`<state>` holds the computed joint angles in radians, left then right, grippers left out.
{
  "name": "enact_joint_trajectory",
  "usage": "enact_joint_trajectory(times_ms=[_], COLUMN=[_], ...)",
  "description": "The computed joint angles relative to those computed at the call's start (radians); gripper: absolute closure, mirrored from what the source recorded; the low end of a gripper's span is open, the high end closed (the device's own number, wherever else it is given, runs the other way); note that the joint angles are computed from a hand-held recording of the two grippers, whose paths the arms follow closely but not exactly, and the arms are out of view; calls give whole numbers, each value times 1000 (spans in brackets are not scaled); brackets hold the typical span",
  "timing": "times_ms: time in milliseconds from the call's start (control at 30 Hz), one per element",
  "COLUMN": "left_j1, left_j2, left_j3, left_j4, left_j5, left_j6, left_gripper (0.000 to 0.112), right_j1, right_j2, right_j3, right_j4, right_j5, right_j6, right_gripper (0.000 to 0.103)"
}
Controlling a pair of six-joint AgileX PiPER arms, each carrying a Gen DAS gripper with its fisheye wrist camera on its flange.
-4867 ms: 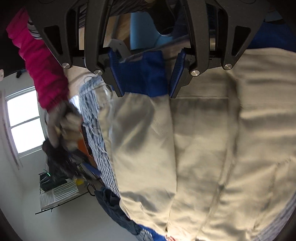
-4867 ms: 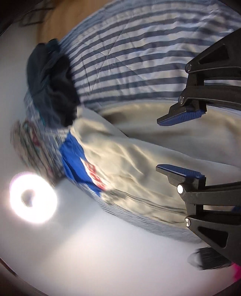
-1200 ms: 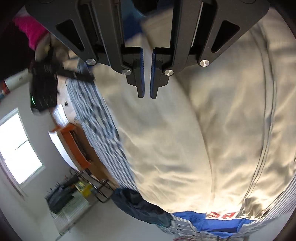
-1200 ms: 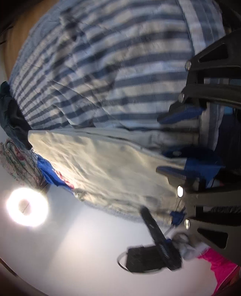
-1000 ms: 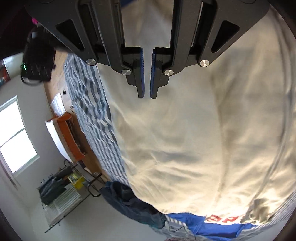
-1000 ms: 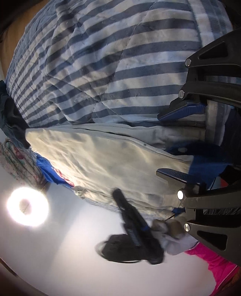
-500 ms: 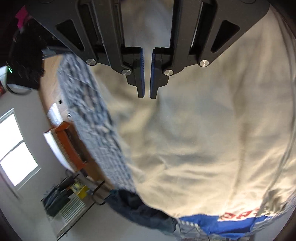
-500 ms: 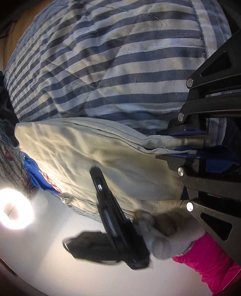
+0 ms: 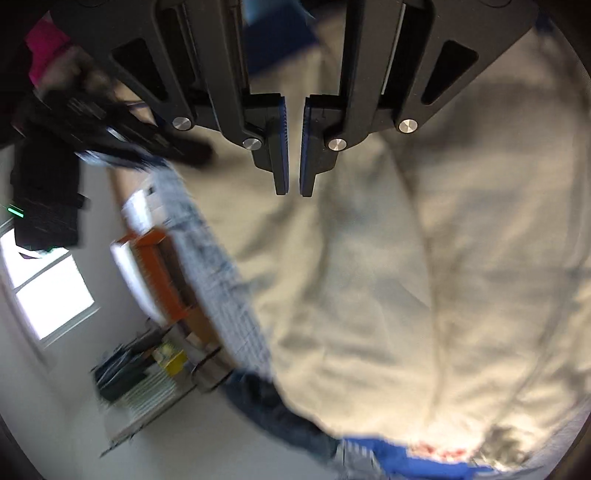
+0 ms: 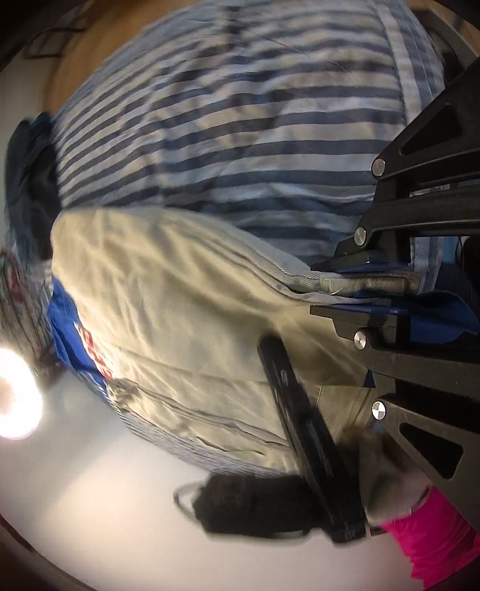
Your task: Fold large clothes
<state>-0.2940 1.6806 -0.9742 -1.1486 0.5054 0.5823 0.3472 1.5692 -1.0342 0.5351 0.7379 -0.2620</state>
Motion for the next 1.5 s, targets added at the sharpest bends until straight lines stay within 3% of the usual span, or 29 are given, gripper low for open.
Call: enact_joint_trajectory(times_ms=[133,267,333,600,667,767,900,1133,1500], left_j1=[101,165,219,554,653,725,848,990,995], left_j2=[-243,-450,-513,-633,-632,-626,-620,-604,-559], left_j3=[137,205,229,293,300,303,303,308,338], left_j4=[97,423,480,371,325,301,265,251,247], left_j5=[40,51,93,306,361,382,447,511,493], left_j6=[-44,-290,-315,-120,-62,-35,17,89,119], left_gripper=[110,110,110,110,110,110,110,110,110], right_j1=[119,243,297,508,583,668,736,747,672], right_j2=[63,112,123,89,120,203,323,509,500], right_j3=[-205,-332,-355,-305,-339,-428,-551,-708,-655], right_j4=[-242,-432,-494,-784,-860,-932,-938,-791,-598], right_j5=[113,192,196,144,159,204,244,250,141], right_j6=[167,280,328,594,632,635,591,520,503], right_gripper=[92,92,92,94,94,94,94,94,94])
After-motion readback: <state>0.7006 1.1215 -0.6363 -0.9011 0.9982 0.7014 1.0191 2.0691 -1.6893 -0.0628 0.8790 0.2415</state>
